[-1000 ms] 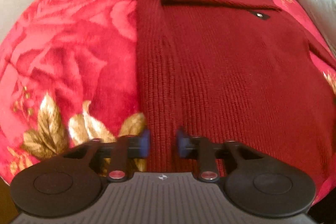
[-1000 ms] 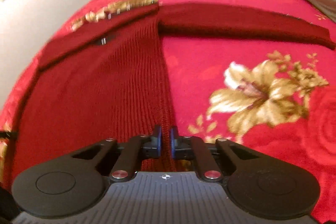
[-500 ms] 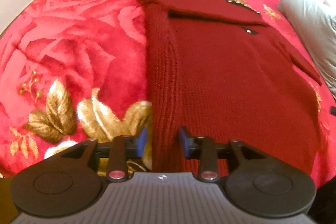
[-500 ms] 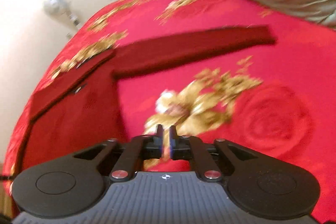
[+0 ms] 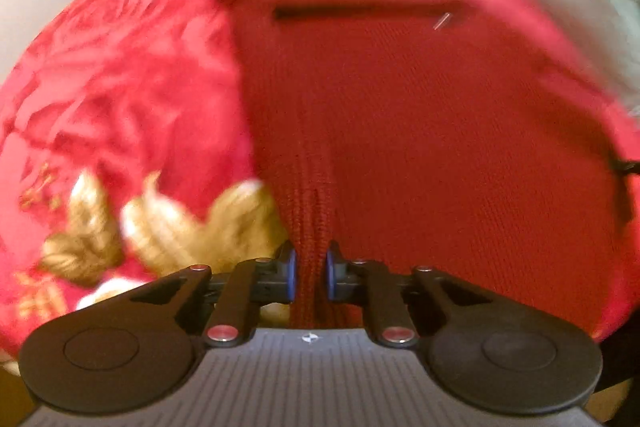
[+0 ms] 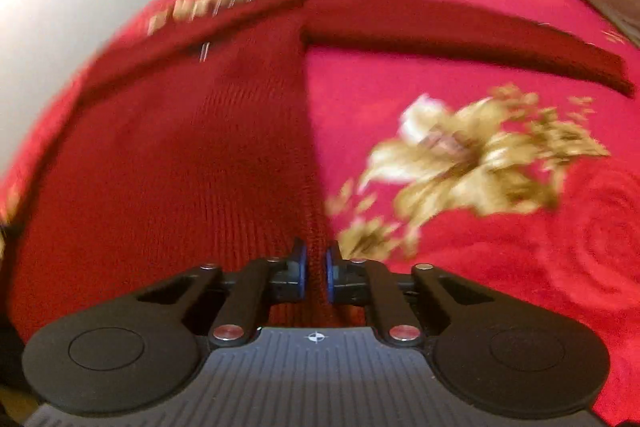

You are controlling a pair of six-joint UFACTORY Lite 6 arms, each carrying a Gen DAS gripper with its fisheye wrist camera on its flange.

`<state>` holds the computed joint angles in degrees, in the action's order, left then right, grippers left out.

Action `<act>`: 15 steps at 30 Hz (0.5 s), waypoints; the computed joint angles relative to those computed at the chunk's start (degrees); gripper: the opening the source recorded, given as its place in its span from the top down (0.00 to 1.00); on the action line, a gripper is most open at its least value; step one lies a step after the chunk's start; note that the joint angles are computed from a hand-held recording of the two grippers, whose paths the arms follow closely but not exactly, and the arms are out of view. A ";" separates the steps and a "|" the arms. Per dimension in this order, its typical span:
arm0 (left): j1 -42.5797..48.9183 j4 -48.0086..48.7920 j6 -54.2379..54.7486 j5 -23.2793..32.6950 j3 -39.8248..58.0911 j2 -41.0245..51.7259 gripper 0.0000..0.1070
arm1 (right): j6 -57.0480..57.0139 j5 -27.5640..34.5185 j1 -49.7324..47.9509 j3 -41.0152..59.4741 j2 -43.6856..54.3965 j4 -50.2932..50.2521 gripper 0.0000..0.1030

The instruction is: Fold small clothes

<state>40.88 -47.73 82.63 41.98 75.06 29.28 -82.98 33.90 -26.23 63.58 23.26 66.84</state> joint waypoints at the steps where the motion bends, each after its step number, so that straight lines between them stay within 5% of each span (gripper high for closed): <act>1: 2.14 -4.04 3.43 5.18 -0.20 -1.04 0.87 | 0.95 3.20 -2.91 0.64 -1.06 0.60 0.93; 4: 4.87 -5.31 5.08 9.96 -1.51 -3.02 0.87 | -1.24 4.28 -7.69 -0.87 -5.53 0.94 0.96; 7: 1.15 6.32 -3.05 -0.09 -3.14 -2.43 0.86 | 3.90 4.25 -8.51 0.39 -3.76 -4.99 0.96; 10: -1.56 10.13 -5.90 -10.27 -6.31 -4.59 0.84 | 7.97 -2.38 -3.21 -1.07 -2.81 -11.03 0.93; 12: -0.30 4.10 -2.23 -7.47 -4.11 -4.12 0.84 | 2.18 -5.71 -2.00 -3.59 -4.73 -4.31 0.87; 15: 1.72 -6.01 6.84 2.26 -3.77 -5.71 0.83 | -11.45 -1.27 -2.77 -5.57 -6.85 10.60 0.83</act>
<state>42.59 -53.74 89.46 44.24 71.29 23.57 -94.44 32.63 -29.00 58.01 16.41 77.44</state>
